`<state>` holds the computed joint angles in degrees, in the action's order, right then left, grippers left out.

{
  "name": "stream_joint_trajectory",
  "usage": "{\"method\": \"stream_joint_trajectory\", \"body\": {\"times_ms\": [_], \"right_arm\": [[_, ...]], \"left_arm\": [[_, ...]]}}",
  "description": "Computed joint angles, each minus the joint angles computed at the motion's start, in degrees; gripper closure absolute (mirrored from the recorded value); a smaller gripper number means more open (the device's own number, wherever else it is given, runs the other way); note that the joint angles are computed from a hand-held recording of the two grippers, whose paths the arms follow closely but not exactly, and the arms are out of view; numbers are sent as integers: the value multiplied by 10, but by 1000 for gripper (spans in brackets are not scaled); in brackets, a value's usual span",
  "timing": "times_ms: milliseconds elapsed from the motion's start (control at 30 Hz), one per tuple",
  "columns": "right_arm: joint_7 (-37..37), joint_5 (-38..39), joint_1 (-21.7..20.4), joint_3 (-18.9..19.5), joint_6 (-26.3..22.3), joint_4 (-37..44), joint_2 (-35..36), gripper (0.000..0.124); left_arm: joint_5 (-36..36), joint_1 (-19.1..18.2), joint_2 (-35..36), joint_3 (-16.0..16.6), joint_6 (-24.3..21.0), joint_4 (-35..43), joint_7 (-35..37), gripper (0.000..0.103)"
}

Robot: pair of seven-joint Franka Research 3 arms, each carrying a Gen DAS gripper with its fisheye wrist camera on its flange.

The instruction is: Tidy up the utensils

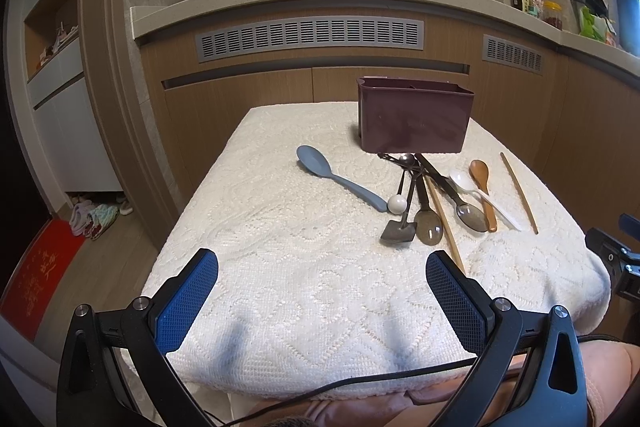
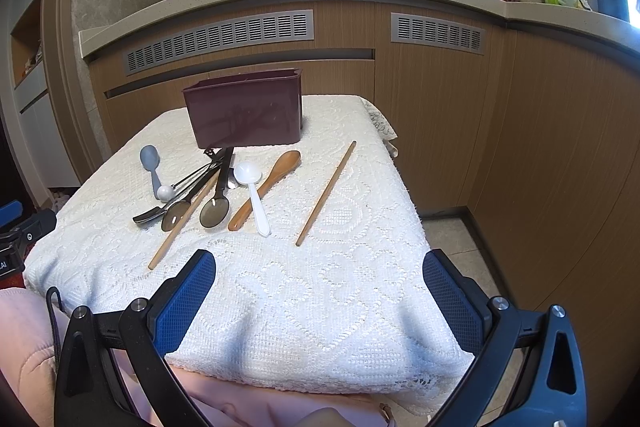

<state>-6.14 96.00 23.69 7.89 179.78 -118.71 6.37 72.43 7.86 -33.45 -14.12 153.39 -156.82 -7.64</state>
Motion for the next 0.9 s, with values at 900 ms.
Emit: {"method": "stream_joint_trajectory", "body": {"times_ms": [900], "right_arm": [[510,-676,68,-93,-154,236,200,21]], "left_arm": [[-42,78,264,107,174,226,120,0]]}}
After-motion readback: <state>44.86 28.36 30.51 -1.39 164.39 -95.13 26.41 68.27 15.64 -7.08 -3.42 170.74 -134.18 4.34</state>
